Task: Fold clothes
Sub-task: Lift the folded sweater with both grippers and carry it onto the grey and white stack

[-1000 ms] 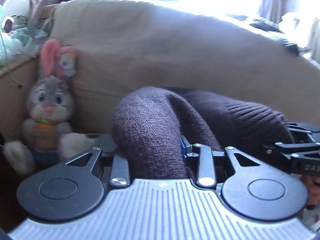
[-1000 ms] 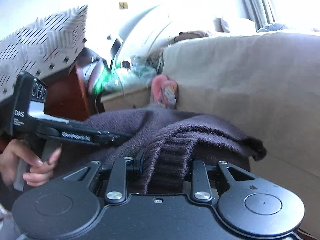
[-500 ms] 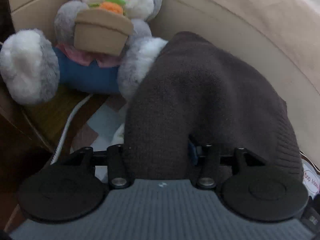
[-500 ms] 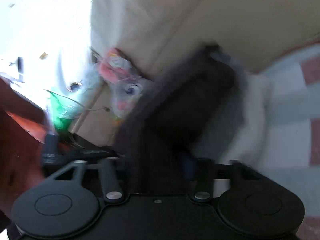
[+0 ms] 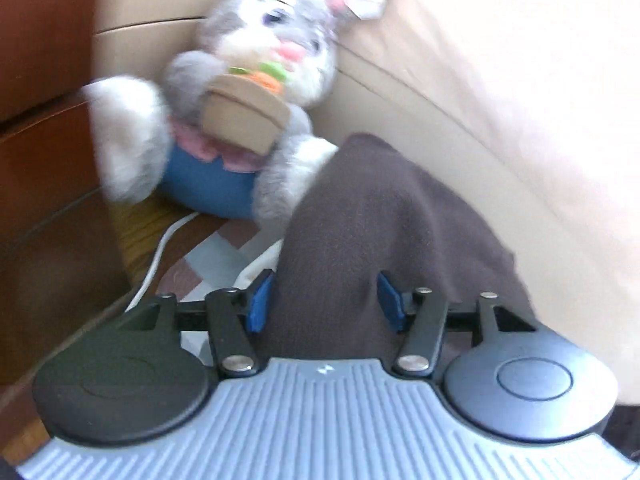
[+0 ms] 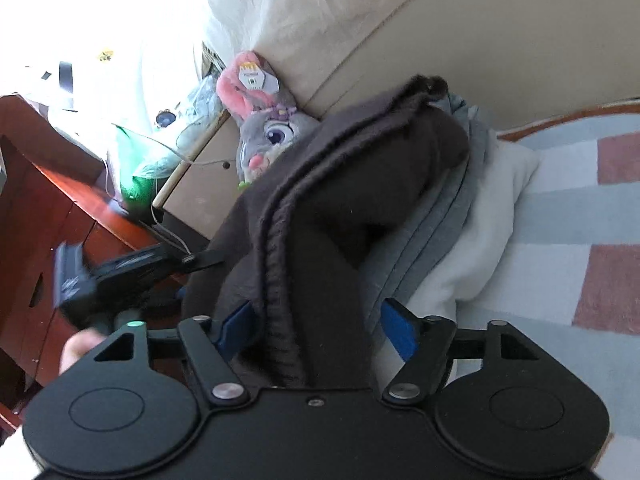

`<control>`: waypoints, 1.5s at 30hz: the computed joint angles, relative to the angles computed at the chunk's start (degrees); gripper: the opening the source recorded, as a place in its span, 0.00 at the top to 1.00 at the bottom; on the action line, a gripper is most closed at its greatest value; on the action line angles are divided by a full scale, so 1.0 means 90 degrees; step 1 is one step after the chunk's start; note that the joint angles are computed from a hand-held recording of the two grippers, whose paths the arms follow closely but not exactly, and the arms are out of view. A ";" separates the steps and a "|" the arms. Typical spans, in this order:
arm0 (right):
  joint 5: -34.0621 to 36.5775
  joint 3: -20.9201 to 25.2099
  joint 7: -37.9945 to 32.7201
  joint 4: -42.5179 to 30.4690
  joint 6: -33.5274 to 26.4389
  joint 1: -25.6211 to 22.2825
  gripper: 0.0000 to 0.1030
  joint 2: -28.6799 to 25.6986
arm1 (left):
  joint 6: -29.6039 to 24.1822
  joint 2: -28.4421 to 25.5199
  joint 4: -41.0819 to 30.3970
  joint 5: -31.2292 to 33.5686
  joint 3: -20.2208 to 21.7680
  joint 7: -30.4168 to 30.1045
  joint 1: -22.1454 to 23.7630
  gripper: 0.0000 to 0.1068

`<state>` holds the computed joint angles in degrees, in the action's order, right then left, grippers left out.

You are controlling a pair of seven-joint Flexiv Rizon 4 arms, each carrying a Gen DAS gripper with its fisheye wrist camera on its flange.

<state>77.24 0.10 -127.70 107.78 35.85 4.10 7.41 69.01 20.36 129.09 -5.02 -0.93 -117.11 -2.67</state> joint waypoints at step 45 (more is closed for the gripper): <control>0.0091 0.0216 0.1710 -0.1383 -0.0594 -0.0575 0.16 -0.1419 | -0.0271 0.1673 0.1361 0.1909 -0.0240 -0.3279 0.0915 0.38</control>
<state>78.06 2.04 -112.30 95.34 30.50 -1.07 -5.36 66.57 35.42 141.34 12.16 -3.09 -146.62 5.57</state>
